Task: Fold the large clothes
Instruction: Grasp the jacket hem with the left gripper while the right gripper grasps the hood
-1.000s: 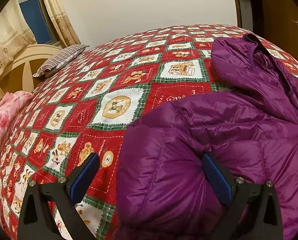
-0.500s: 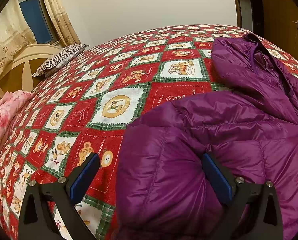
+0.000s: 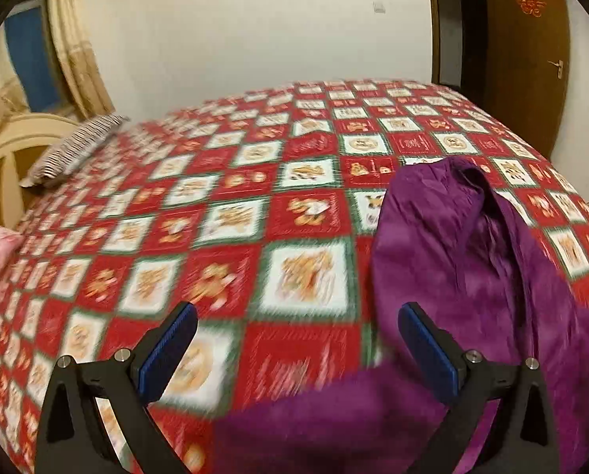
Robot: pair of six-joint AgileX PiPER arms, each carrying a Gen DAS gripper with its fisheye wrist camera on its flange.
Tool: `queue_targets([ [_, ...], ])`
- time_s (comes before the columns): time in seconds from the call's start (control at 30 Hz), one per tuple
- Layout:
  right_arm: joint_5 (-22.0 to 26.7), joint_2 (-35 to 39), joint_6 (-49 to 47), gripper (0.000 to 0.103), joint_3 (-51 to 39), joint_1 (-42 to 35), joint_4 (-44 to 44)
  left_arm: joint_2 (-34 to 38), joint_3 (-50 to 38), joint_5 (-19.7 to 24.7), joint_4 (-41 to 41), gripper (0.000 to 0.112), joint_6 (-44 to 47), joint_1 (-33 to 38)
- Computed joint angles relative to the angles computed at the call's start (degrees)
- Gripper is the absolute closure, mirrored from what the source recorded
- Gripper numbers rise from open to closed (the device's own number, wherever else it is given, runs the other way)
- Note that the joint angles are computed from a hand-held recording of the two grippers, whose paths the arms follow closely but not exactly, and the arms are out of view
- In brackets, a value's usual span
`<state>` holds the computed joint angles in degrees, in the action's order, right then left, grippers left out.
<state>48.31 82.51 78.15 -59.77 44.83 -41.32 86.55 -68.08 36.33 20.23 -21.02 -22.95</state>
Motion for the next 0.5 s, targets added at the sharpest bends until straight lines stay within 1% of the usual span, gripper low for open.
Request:
queue_targets([
  [0.07, -4.02, 4.76, -4.51, 0.025, -4.78, -5.66, 1.90, 7.45, -7.77, 2.39, -3.00, 0.010, 2.06, 0.54],
  [0.13, -6.55, 9.31, -7.88, 0.025, -9.24, -8.89, 3.10, 13.82, -13.93, 4.25, -3.50, 0.010, 1.94, 0.40],
  [0.17, -7.87, 13.01, -11.81, 0.025, -13.08, -11.41, 5.29, 16.29, -16.32, 5.02, -3.86, 0.010, 2.26, 0.48],
  [0.2, -8.12, 15.26, -13.45, 0.025, -15.36, -12.10, 6.38, 18.41, -18.11, 5.09, -4.71, 0.010, 2.77, 0.62],
  [0.23, -8.67, 18.63, -16.41, 0.025, -18.81, -13.90, 8.33, 19.77, -18.68, 4.12, -5.81, 0.011, 3.52, 0.76],
  [0.3, -8.15, 23.27, -19.46, 0.025, -23.52, -15.60, 10.89, 22.91, -20.53, 3.76, -7.19, 0.011, 5.32, 0.76],
  [0.33, -8.25, 24.21, -20.50, 0.025, -24.24, -16.15, 12.37, 24.20, -21.19, 3.37, -8.25, 0.011, 6.46, 0.87],
  [0.37, -8.83, 26.79, -23.26, 0.025, -26.40, -17.93, 15.90, 24.72, -20.84, 2.07, -9.40, 0.014, 7.36, 1.04],
  [0.4, -9.65, 27.67, -25.37, 0.026, -26.95, -18.99, 19.23, 24.29, -19.42, -0.40, -12.31, 0.031, 9.89, 1.51],
  [0.43, -10.53, 28.15, -28.18, 0.028, -27.34, -20.05, 22.93, 23.91, -18.51, -2.41, -16.90, 0.041, 14.19, 1.96],
  [0.47, -12.60, 28.66, -29.57, 0.039, -26.85, -20.44, 24.53, 23.75, -18.36, -3.15, -19.20, 0.058, 16.87, 1.98],
  [0.5, -12.56, 29.02, -30.71, 0.046, -27.20, -20.05, 23.83, 23.53, -18.32, -3.44, -22.79, 0.087, 21.51, 1.77],
])
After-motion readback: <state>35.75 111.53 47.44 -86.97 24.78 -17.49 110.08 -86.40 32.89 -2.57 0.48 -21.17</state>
